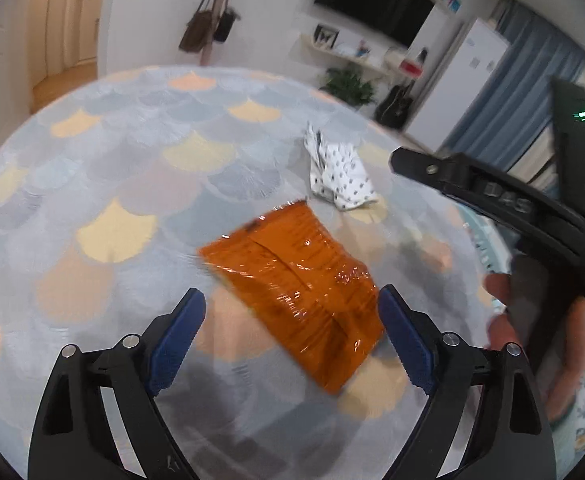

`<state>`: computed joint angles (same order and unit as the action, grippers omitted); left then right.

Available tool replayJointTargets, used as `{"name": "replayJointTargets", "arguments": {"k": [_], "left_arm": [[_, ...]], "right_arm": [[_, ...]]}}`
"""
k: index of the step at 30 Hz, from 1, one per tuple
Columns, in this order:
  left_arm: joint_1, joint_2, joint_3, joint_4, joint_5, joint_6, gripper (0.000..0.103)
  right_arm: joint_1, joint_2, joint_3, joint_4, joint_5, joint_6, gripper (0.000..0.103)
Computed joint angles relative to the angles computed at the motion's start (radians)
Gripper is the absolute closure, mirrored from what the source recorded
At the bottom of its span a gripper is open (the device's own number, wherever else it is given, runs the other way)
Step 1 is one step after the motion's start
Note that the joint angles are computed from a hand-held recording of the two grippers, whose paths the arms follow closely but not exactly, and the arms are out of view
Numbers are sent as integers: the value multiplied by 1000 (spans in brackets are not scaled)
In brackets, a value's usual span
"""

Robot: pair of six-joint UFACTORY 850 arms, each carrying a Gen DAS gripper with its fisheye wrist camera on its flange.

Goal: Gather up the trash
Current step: 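Grasp the orange snack wrapper with the left gripper while the right grasps the white paper bag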

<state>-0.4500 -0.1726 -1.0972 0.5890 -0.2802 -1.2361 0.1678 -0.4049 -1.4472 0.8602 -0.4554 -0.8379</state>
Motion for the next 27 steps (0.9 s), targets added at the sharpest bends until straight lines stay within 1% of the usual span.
{"name": "replayJointTargets", "arguments": {"k": [1, 3, 5, 7, 8, 9, 10, 11, 12, 15, 17, 18, 22, 24, 27], "left_arm": [[-10, -24, -28, 4, -35, -5, 16], [-45, -79, -91, 107, -117, -74, 15], [-66, -116, -137, 136, -190, -77, 15], [-94, -161, -189, 183, -285, -81, 16], [-108, -179, -203, 227, -324, -98, 20], [-113, -175, -199, 247, -322, -110, 28], [-115, -172, -197, 256, -322, -121, 32], [-114, -165, -191, 268, -325, -134, 49], [-112, -155, -182, 277, -319, -145, 64], [-83, -105, -124, 273, -231, -145, 73], [-75, -79, -90, 294, -188, -172, 77], [-66, -56, -61, 310, -149, -192, 78], [-49, -22, -21, 333, -110, -229, 79], [-38, 12, 15, 382, -82, -299, 80], [-28, 46, 48, 461, -86, -400, 80]], "right_arm": [[-6, 1, 3, 1, 2, 3, 24], [-26, 4, 8, 6, 1, 15, 24], [-52, 5, 10, 9, -4, 30, 24], [-76, 7, 13, 11, -5, 49, 24], [-85, 9, 17, 22, -7, 42, 24], [-93, 13, 23, 34, -7, 32, 24], [-98, 20, 32, 45, -3, 22, 24], [-99, 25, 39, 49, 0, 18, 24], [-99, 30, 46, 54, 0, 15, 24], [-90, 52, 77, 101, -2, -32, 24], [-69, 81, 119, 133, 37, -82, 24], [-57, 94, 141, 148, 61, -105, 24], [-16, 129, 202, 170, 120, -175, 24], [-2, 132, 209, 166, 117, -187, 24], [19, 140, 220, 151, 140, -196, 24]]}}
